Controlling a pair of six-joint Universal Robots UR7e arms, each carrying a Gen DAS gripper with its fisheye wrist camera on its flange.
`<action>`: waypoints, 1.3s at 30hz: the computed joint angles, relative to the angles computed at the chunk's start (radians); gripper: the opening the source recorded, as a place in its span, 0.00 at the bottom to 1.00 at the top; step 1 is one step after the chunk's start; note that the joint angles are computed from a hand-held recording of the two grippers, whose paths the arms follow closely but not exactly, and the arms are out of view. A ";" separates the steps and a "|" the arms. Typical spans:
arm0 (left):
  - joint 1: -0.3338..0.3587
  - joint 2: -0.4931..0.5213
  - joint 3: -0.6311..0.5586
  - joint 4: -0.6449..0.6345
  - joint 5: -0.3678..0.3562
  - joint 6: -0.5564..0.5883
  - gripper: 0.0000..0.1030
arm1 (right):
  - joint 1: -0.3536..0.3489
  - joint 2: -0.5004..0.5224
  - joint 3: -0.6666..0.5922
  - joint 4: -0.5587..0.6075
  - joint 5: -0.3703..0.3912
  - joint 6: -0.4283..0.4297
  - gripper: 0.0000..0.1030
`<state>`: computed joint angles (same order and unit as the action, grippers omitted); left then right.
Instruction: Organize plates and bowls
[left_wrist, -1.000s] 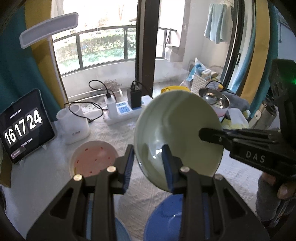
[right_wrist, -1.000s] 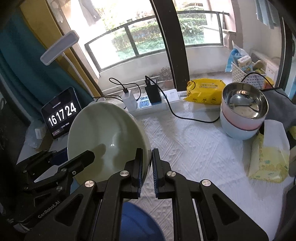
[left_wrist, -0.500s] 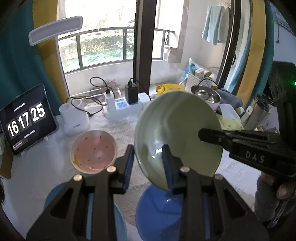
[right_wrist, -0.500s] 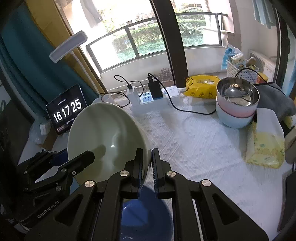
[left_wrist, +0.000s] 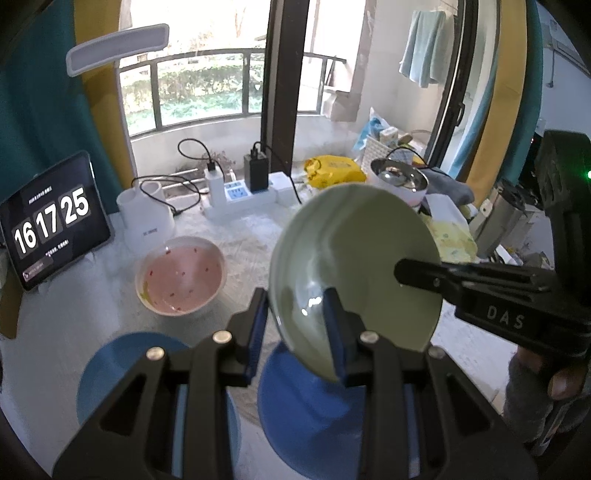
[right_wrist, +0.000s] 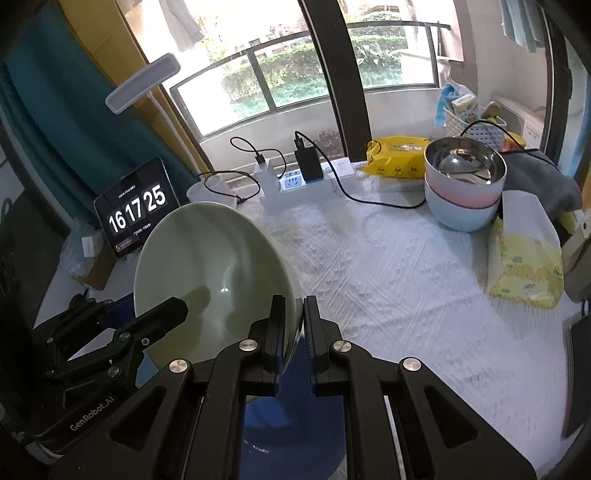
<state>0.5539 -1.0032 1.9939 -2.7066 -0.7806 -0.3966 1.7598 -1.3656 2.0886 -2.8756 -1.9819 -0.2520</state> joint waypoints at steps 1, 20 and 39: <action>-0.003 -0.003 0.006 0.002 -0.002 -0.004 0.30 | 0.001 -0.003 0.005 0.000 -0.002 0.002 0.11; -0.040 -0.034 0.090 0.030 -0.033 -0.077 0.30 | -0.009 -0.059 0.114 -0.022 -0.021 0.044 0.11; -0.065 -0.009 0.132 0.082 -0.003 -0.141 0.30 | -0.034 -0.076 0.190 -0.041 -0.036 0.062 0.11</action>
